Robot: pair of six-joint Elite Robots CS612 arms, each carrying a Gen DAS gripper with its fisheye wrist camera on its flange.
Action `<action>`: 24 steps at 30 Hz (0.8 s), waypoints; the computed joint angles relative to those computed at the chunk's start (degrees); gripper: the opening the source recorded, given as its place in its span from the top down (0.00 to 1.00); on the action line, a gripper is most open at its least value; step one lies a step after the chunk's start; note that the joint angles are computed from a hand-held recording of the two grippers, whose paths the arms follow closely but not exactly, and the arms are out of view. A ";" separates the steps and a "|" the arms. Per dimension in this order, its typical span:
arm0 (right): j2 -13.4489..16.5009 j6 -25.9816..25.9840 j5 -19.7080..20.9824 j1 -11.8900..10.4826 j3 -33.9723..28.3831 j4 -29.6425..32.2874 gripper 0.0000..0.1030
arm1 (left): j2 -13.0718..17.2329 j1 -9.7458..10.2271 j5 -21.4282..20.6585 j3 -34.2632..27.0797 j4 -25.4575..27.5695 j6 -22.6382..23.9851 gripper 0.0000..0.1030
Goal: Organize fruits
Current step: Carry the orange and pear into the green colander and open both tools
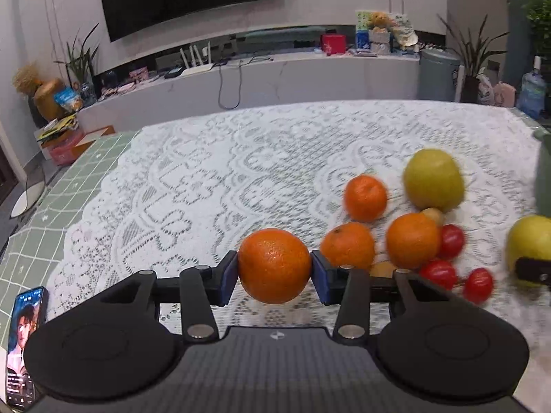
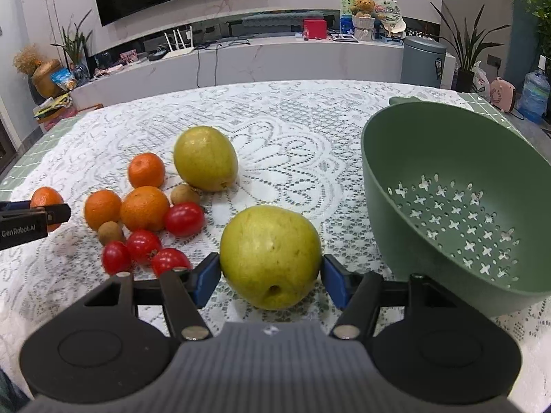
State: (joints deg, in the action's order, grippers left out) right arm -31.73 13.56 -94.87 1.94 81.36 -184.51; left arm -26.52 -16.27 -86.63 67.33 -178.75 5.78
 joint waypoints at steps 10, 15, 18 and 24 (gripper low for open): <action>-3.91 -2.64 2.20 -0.54 5.35 -8.60 0.41 | -4.81 -0.36 -8.88 5.22 -1.76 1.22 0.51; -6.28 -4.42 3.27 -1.68 8.09 -11.15 0.41 | -6.65 -0.61 -15.49 5.95 -0.18 1.65 0.51; -7.61 -5.98 3.55 -2.65 9.51 -11.63 0.41 | -7.30 -1.31 -18.30 6.04 -0.05 3.66 0.51; -10.48 -9.12 4.94 -5.46 11.89 -8.19 0.41 | -7.36 -2.85 -26.12 3.78 5.12 7.06 0.51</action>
